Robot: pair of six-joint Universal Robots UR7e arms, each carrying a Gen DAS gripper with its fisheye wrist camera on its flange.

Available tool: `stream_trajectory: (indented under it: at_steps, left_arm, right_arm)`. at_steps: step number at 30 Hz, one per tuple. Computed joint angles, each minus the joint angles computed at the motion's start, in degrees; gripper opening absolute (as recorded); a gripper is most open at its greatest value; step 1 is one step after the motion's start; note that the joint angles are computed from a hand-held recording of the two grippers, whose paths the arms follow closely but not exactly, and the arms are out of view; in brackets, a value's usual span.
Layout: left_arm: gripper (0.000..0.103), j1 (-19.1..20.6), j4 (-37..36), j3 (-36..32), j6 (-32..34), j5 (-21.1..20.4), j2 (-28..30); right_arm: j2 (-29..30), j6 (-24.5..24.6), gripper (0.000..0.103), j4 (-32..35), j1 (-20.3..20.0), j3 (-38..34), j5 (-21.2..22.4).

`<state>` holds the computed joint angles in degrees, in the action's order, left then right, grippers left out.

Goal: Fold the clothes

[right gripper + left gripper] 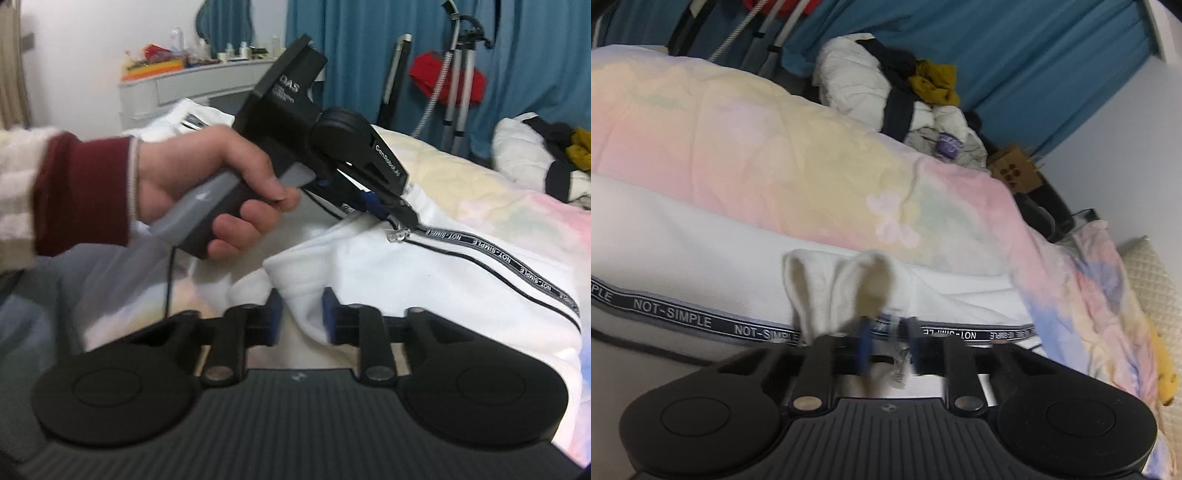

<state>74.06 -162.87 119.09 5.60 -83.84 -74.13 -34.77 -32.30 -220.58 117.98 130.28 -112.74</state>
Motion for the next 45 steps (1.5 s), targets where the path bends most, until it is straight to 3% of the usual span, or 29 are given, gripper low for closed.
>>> stream_trajectory:
  at_steps: [2, 5, 7, 12, 18, 20, 22, 26, 28, 33, 35, 37, 38, 45]
  left_arm:
    - [0.01, -0.27, -1.31, 0.84, 0.02, -0.23, -1.05]
    - [0.01, -0.73, -1.96, 1.71, -1.84, -0.35, -3.2]
    - [0.01, -0.64, -1.39, 1.37, -2.03, -0.2, -3.22]
    - [0.011, -0.05, -0.69, 0.73, -1.97, 0.86, -2.06]
    - [0.021, -1.06, -3.44, 3.85, -2.84, 3.45, -4.83]
    - [0.028, -1.24, -4.02, 5.86, -5.52, 3.98, -7.65]
    - [0.043, -1.61, -3.26, 8.13, -8.67, 4.57, -11.54]
    - [0.053, -4.38, 1.33, 12.22, -13.11, 10.41, -21.79]
    - [0.064, -5.44, 5.0, 13.74, -15.65, 13.1, -27.73]
    - [0.079, -7.31, 17.39, 14.51, -22.91, 20.59, -41.12]
    - [0.087, -6.56, 19.18, 14.58, -24.49, 22.12, -44.53]
    - [0.096, -3.5, 19.56, 14.0, -27.49, 20.39, -45.81]
    - [0.097, -1.73, 19.64, 13.61, -29.05, 19.24, -46.19]
    - [0.097, 11.83, 14.7, 9.36, -36.85, 8.76, -38.93]
  right_arm:
    - [1.88, 1.12, 0.016, -2.82, 0.77, -1.22, -1.57]
    - [4.04, -0.08, 0.015, -10.75, 1.38, -1.59, -0.74]
    - [4.72, 0.89, 0.015, -12.65, 1.16, -2.24, -0.71]
    - [5.66, 7.53, 0.015, -5.12, -1.42, -4.73, -2.33]
    - [4.22, 13.0, 0.016, -3.79, -2.99, -4.26, -0.24]
    - [4.13, 13.64, 0.016, -4.26, -2.91, -4.03, -0.02]
    - [4.65, 13.3, 0.016, -5.7, -2.5, -3.86, -0.1]
    - [4.58, 14.05, 0.018, -8.26, -2.19, -2.78, 0.08]
    - [4.49, 14.52, 0.027, -8.87, -1.73, -2.43, -0.68]
    - [4.1, 16.32, 0.034, -8.47, -0.33, -1.84, -2.93]
    - [4.02, 16.44, 0.042, -9.25, 0.44, -1.46, -3.96]
    - [3.84, 16.73, 0.058, -10.15, 1.03, -0.97, -4.56]
    - [3.69, 16.97, 0.061, -10.66, 1.22, -0.66, -4.63]
    - [2.21, 19.73, 0.063, -12.85, 2.59, 1.01, -8.03]
